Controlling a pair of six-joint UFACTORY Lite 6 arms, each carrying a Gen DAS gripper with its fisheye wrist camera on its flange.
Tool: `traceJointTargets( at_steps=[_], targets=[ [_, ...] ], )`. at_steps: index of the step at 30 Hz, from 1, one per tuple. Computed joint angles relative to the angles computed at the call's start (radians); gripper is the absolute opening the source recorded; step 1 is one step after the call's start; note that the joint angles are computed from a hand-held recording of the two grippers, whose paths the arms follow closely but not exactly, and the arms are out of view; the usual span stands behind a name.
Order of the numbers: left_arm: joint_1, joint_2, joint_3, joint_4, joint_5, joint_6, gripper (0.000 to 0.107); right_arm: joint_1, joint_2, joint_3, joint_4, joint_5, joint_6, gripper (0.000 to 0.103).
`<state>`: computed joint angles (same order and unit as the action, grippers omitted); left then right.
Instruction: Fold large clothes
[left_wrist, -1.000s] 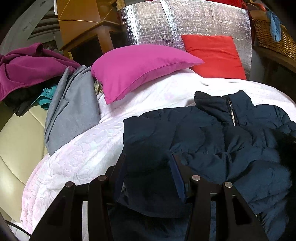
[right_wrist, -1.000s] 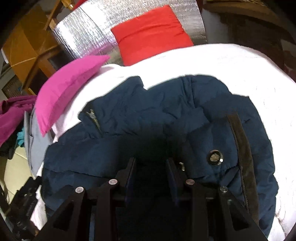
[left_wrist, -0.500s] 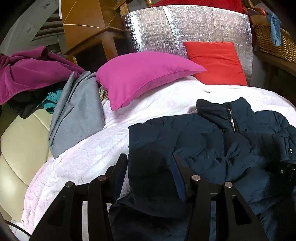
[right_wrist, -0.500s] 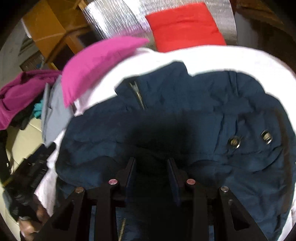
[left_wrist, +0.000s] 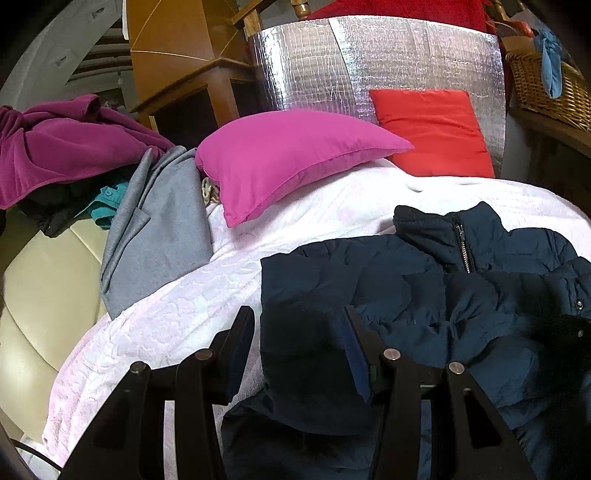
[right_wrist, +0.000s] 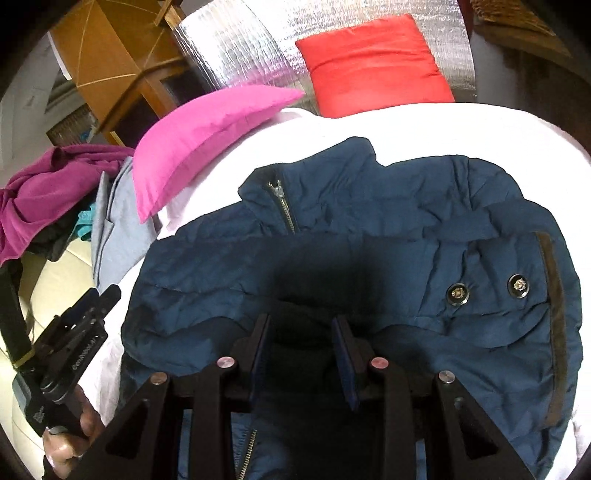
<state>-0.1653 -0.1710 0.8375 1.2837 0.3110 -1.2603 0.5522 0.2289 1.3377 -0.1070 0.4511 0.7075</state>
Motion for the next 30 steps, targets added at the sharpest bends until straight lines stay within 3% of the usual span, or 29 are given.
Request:
traceJointTargets(
  at_steps=[9,19,23,27,30],
  targets=[
    [0.007,-0.018,-0.007,0.000,-0.003,-0.004,0.049,0.001,0.076,0.035,0.029,0.025,-0.027,0.037],
    [0.011,-0.103,-0.038,-0.084,0.002,0.063,0.049,-0.022,-0.100,-0.086,0.040,-0.012,-0.015,0.037],
    [0.016,-0.169,-0.061,-0.114,0.016,0.089,0.060,-0.047,-0.199,-0.142,-0.049,0.005,0.083,0.055],
    [0.036,-0.232,-0.069,-0.213,0.027,0.189,0.060,-0.080,-0.291,-0.179,-0.095,0.033,0.126,0.055],
    [0.061,-0.326,-0.081,-0.437,0.044,0.403,0.060,-0.097,-0.356,-0.196,-0.082,0.052,0.112,0.055]
  ],
)
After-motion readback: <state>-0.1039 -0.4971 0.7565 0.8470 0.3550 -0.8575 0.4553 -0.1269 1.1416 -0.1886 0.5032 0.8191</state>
